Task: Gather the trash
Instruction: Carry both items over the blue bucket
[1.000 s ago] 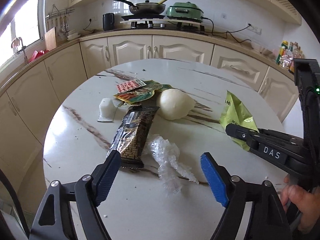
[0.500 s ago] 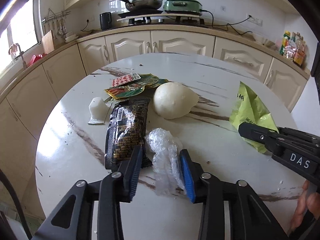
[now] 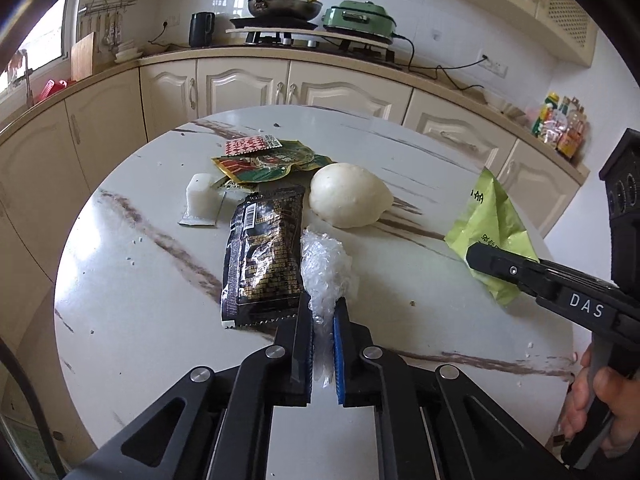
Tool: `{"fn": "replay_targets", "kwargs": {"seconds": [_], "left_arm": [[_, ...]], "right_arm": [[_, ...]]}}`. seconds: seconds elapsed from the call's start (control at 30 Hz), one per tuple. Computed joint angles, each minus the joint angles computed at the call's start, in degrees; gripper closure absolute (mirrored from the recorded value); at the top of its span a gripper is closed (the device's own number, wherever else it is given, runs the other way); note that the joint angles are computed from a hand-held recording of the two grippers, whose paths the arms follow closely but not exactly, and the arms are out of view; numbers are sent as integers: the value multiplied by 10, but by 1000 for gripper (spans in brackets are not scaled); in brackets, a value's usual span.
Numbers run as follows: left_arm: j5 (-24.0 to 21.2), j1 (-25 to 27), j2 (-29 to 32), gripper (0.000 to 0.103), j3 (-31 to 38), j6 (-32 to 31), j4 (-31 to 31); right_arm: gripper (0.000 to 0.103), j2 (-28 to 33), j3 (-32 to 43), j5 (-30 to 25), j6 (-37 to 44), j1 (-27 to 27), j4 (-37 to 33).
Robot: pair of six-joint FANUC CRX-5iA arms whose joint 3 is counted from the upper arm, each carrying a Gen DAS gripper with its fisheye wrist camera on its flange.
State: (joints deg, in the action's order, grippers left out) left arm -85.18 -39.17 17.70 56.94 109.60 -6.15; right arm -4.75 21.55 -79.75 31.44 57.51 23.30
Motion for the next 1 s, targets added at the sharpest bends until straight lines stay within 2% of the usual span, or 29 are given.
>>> {"fn": "replay_targets", "kwargs": {"seconds": [0.23, 0.43, 0.67, 0.73, 1.0], "left_arm": [[29, 19, -36, 99, -26, -26, 57], [32, 23, -90, 99, -61, -40, 56], [10, 4, -141, 99, -42, -37, 1], [1, -10, -163, 99, -40, -32, -33], [-38, -64, -258, 99, -66, -7, -158]], "right_arm": [[90, 2, 16, -11, -10, 23, 28], [90, 4, 34, -33, -28, 60, 64], [90, 35, 95, -57, -24, 113, 110], [90, 52, 123, -63, -19, 131, 129], [90, 178, 318, -100, 50, 189, 171]]}}
